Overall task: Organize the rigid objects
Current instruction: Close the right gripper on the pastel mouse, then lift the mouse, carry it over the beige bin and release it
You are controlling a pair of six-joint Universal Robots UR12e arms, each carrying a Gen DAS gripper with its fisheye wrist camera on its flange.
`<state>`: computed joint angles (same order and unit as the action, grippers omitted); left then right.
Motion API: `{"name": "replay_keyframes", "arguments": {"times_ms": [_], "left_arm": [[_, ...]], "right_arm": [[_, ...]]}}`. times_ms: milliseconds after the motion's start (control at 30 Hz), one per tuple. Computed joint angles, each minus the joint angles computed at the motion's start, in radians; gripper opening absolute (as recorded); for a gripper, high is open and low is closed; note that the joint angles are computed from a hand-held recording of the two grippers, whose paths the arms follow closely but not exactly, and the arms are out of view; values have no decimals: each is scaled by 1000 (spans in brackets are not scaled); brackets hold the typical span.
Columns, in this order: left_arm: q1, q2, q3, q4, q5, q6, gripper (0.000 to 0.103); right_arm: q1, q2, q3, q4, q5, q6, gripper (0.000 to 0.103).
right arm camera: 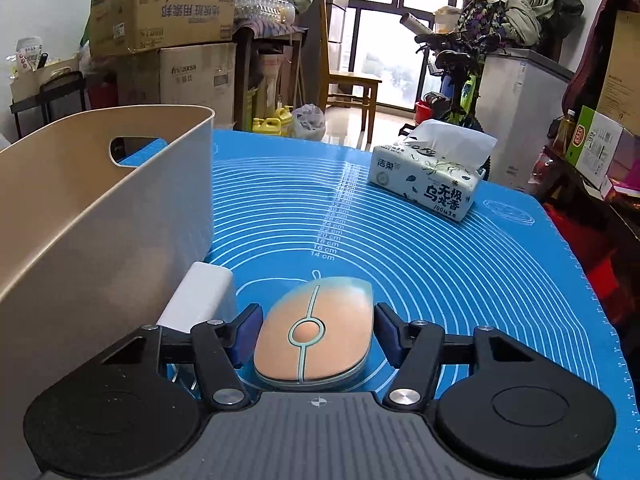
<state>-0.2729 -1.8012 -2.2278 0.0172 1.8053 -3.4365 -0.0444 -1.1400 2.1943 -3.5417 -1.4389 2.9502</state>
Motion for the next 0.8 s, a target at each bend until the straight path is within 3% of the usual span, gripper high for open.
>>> {"name": "replay_keyframes", "arguments": {"times_ms": [200, 367, 467, 800], "left_arm": [[0, 0, 0, 0, 0, 0, 6], [0, 0, 0, 0, 0, 0, 6], [0, 0, 0, 0, 0, 0, 6], [0, 0, 0, 0, 1, 0, 6]], "right_arm": [[5, 4, 3, -12, -15, -23, 63], [14, -3, -6, 57, -48, -60, 63], [3, -4, -11, 112, -34, -28, 63], [-7, 0, -25, 140, -14, 5, 63]]}}
